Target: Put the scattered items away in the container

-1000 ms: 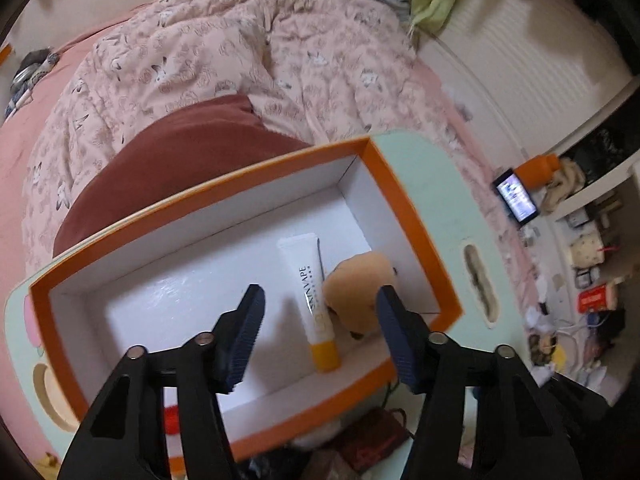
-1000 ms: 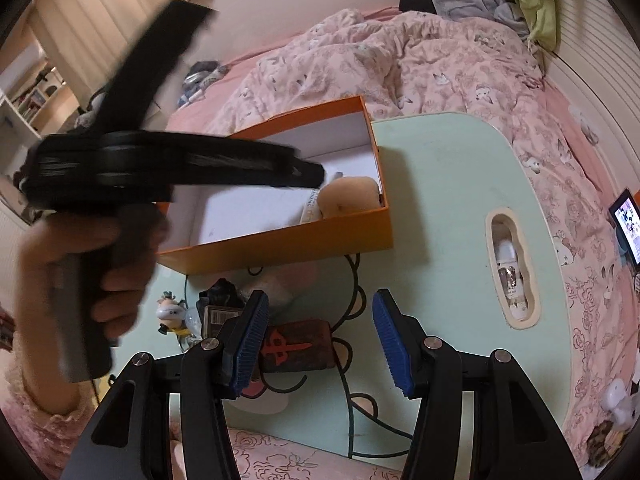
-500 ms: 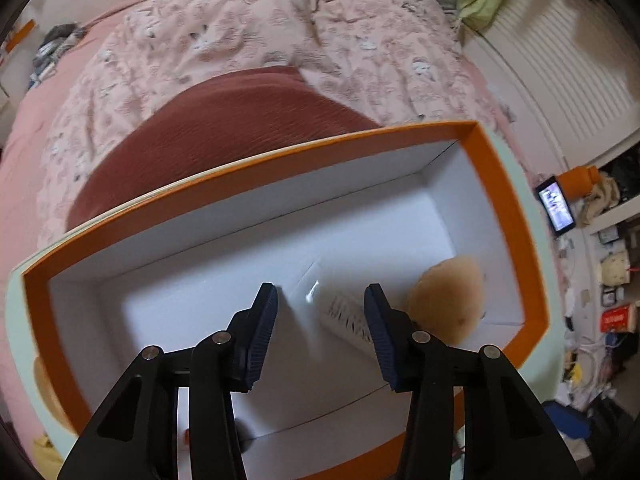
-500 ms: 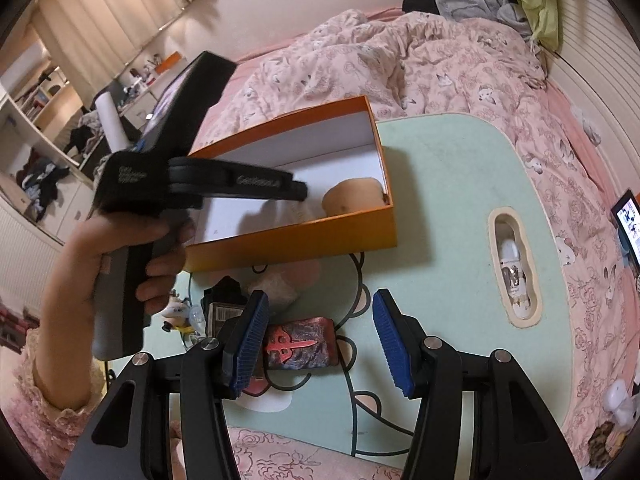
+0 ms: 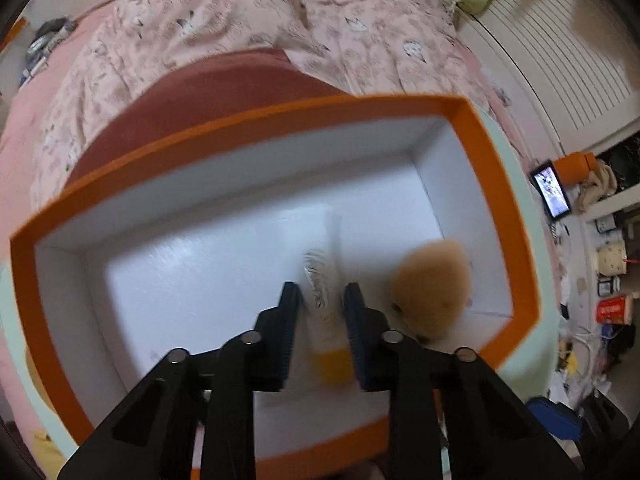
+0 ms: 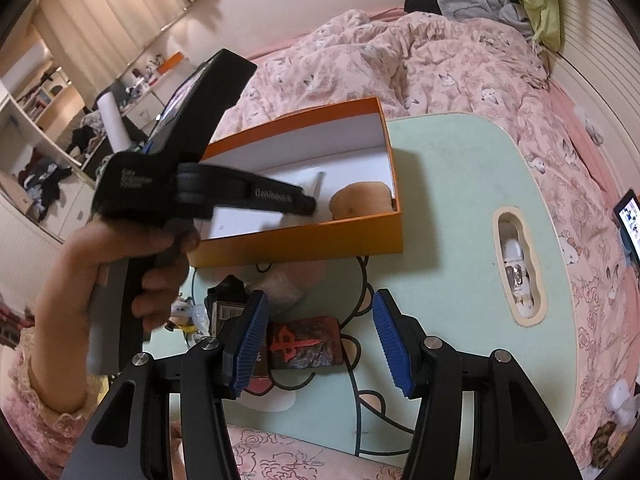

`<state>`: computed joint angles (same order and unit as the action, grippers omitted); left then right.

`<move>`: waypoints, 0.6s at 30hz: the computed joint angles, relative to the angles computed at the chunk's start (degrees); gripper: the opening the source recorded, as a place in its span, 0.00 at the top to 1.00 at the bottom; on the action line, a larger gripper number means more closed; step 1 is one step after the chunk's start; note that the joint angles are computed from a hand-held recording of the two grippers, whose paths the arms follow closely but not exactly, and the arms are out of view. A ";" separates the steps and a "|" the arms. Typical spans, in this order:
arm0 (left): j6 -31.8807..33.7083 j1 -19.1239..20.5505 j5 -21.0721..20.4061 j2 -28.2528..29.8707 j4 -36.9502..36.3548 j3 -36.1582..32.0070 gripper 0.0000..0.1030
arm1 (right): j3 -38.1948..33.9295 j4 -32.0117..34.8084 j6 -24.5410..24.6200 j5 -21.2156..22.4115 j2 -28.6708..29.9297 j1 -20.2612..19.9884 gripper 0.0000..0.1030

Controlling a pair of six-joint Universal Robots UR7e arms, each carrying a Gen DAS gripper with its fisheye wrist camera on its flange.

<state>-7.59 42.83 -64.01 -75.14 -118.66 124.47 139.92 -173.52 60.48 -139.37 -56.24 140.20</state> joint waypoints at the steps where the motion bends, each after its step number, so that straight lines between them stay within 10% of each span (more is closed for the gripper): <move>1: 0.50 0.35 -0.33 0.07 -0.28 -0.23 0.79 | -0.06 0.24 0.12 -0.03 -0.10 0.03 0.47; 9: 7.89 -0.62 3.63 -2.80 -10.41 4.74 0.80 | 0.17 0.05 0.22 -0.12 -0.36 0.12 0.47; 18: 11.11 -0.34 -4.32 -14.33 -8.71 4.83 0.80 | 0.07 0.13 0.13 0.18 -0.05 -0.27 0.47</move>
